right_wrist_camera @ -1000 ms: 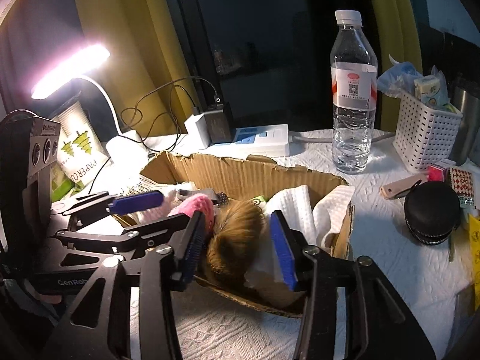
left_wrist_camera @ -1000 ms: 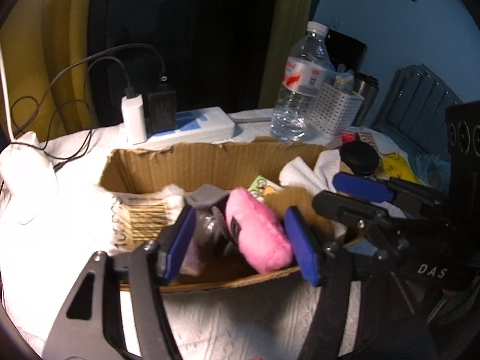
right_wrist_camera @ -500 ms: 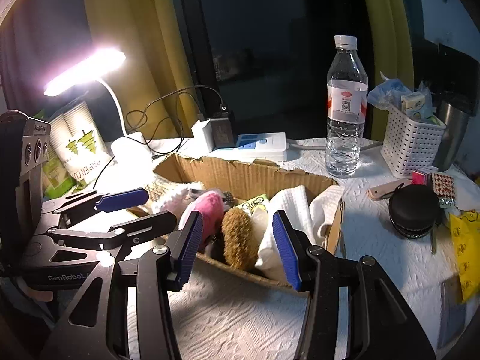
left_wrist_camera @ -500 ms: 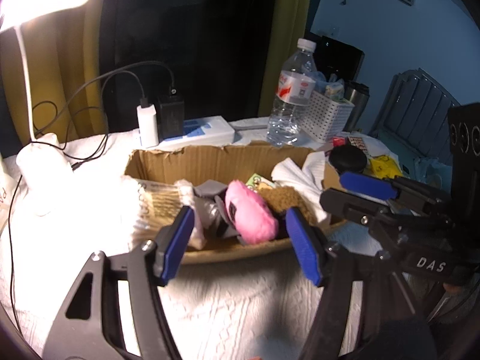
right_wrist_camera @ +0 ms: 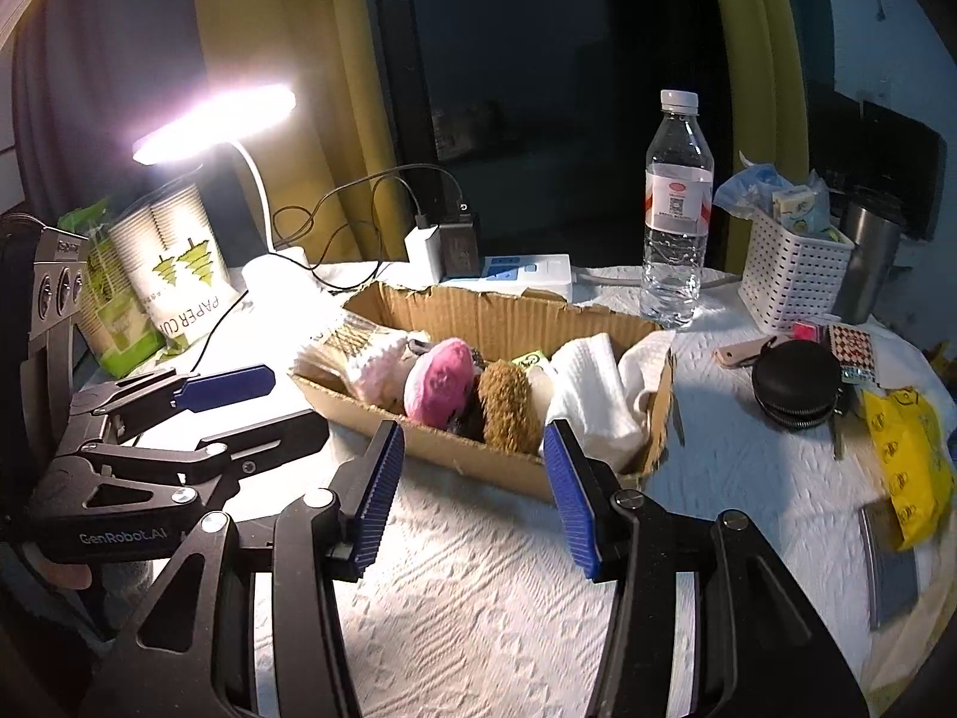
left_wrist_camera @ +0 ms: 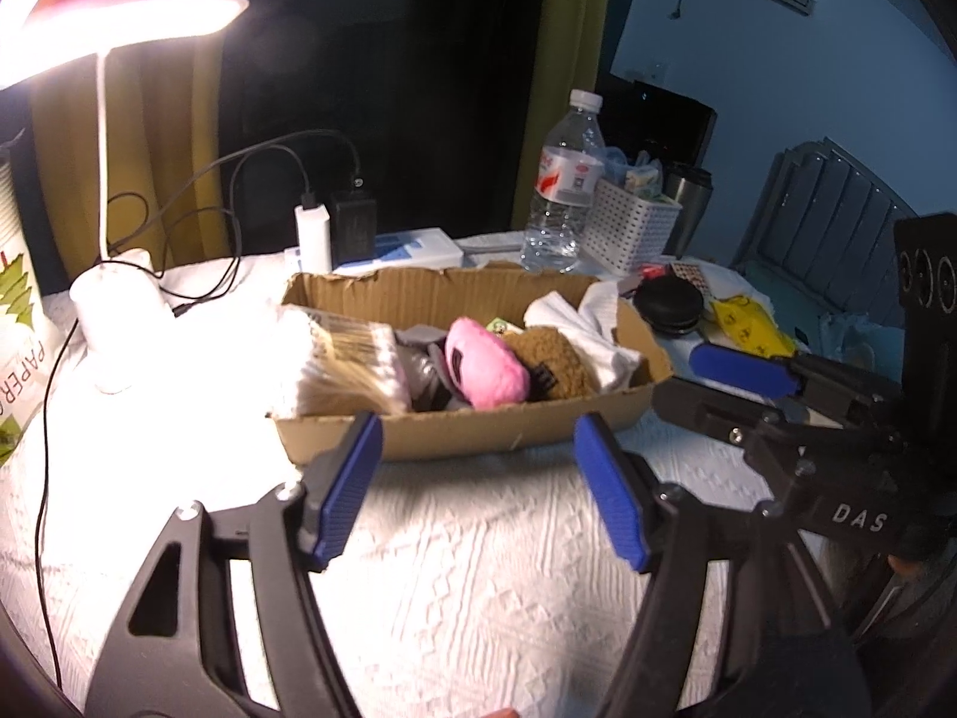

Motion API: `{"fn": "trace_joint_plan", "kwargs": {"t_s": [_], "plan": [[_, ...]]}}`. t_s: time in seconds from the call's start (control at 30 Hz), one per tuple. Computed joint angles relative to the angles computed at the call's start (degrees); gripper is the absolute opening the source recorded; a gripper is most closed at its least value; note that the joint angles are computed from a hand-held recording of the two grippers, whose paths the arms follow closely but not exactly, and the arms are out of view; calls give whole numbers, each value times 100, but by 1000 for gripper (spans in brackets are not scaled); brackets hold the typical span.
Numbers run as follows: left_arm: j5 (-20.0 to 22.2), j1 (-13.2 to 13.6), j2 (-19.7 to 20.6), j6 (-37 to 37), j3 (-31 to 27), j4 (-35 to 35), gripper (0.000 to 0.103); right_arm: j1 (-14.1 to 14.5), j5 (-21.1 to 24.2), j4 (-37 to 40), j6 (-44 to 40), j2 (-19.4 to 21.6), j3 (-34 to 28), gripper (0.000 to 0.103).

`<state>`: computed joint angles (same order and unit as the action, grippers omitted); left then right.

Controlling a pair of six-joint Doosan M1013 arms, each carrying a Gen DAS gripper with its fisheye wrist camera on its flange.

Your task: Organize soft objects

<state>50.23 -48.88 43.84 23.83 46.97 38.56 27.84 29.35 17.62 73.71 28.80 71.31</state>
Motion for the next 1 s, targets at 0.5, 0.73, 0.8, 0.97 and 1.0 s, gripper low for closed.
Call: {"fn": "trace_joint_plan", "kwargs": {"t_s": [0.5, 0.73, 0.8, 0.97, 1.0], "plan": [[107, -266, -377, -583, 521, 815, 89, 154, -447, -587, 541, -412, 499, 59], [128, -406, -617, -903, 801, 1301, 89, 249, -712, -918, 850, -639, 698, 59], [130, -446, -691, -980, 887, 1438, 89, 269, -811, -995, 958, -702, 751, 59], [202, -562, -875, -1195, 1099, 1827, 89, 367, -1013, -1569, 1515, -880, 904, 60], [227, -585, -914, -1260, 1146, 1916, 89, 387, -1040, -1706, 1643, -908, 928, 65]]}}
